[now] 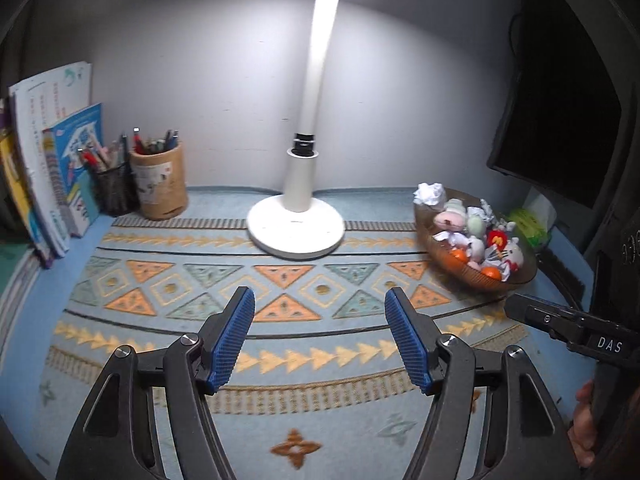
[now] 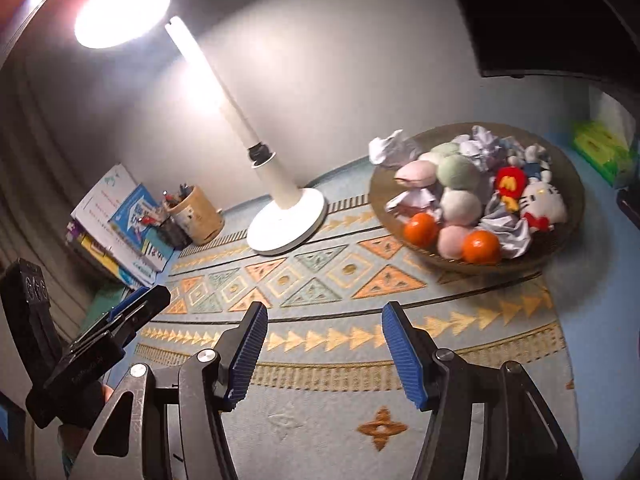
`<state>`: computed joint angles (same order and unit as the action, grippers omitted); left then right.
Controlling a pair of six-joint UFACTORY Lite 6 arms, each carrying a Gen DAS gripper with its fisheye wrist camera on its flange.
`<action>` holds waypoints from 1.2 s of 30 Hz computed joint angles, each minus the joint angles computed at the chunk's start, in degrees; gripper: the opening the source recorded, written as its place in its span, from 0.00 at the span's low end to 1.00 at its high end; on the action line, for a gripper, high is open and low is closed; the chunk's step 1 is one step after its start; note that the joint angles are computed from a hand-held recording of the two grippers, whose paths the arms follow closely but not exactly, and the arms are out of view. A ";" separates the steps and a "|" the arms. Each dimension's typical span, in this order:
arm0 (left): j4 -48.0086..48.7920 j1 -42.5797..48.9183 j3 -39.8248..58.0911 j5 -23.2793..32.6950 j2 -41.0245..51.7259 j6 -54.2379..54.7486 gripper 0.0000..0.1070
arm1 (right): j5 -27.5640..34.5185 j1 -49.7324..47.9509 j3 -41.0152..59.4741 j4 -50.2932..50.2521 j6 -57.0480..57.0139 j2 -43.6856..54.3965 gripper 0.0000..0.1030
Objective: Organize objects
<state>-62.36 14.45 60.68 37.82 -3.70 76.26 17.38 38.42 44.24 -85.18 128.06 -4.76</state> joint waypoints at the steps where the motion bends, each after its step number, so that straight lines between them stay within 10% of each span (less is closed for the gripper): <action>1: -0.60 1.69 -0.96 -0.34 -0.14 1.81 0.74 | 1.90 2.12 2.21 1.74 -1.10 2.71 0.57; 17: -15.77 6.24 -9.26 -12.07 12.76 29.08 0.82 | 9.09 9.24 23.47 5.34 -2.37 36.00 0.57; 36: 1.77 3.09 -3.44 -21.02 19.40 4.55 0.92 | 10.86 9.05 28.96 9.77 -6.90 42.56 0.64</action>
